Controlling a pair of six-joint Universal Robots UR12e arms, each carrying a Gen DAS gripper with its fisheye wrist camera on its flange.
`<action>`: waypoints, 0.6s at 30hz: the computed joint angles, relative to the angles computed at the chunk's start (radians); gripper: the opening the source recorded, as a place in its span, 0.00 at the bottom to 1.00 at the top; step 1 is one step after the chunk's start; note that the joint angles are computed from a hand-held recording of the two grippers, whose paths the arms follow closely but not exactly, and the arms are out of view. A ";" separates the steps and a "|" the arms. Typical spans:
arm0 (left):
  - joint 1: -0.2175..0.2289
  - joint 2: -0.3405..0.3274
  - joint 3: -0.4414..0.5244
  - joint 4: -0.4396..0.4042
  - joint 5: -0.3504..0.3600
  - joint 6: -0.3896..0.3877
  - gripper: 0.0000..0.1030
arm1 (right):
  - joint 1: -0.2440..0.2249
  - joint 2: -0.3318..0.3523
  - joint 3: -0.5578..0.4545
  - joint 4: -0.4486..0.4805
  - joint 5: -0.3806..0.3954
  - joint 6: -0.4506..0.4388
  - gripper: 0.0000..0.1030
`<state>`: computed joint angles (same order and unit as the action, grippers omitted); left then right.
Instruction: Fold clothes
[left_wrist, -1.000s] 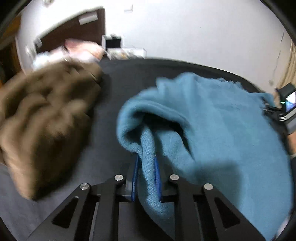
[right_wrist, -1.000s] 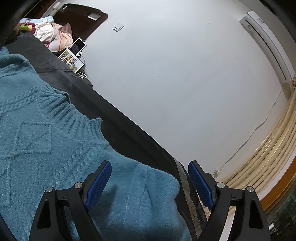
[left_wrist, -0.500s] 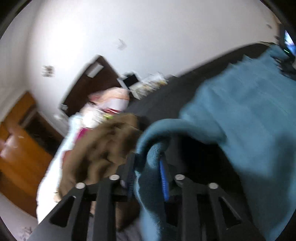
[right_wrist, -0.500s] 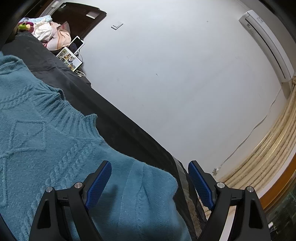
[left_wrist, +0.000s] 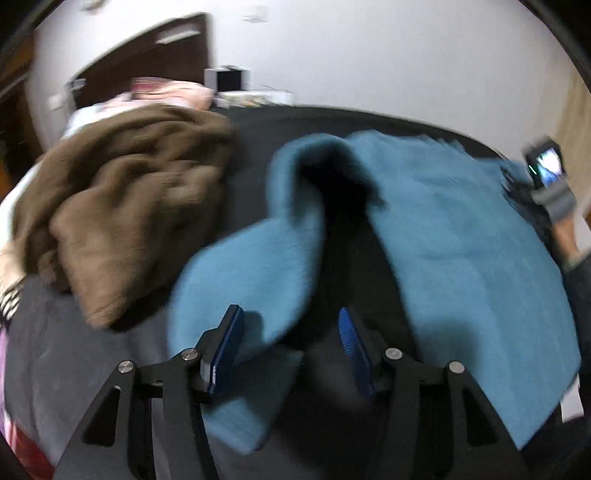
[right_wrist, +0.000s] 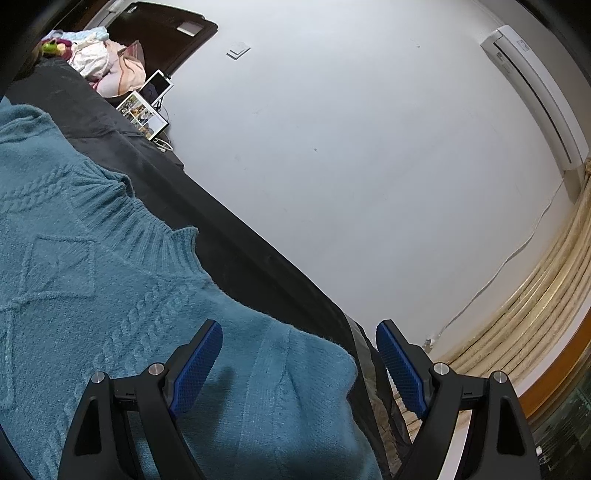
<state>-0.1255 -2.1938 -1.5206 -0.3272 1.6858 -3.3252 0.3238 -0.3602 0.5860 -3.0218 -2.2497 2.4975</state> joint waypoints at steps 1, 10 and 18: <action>-0.002 0.005 -0.011 0.020 0.033 -0.008 0.57 | 0.000 0.000 0.000 0.000 0.001 -0.001 0.85; 0.004 0.002 -0.029 -0.010 0.084 -0.028 0.63 | 0.001 0.003 0.001 -0.016 0.012 -0.027 0.85; 0.006 -0.012 -0.025 -0.023 0.074 -0.052 0.65 | 0.002 0.003 0.002 -0.018 0.016 -0.036 0.85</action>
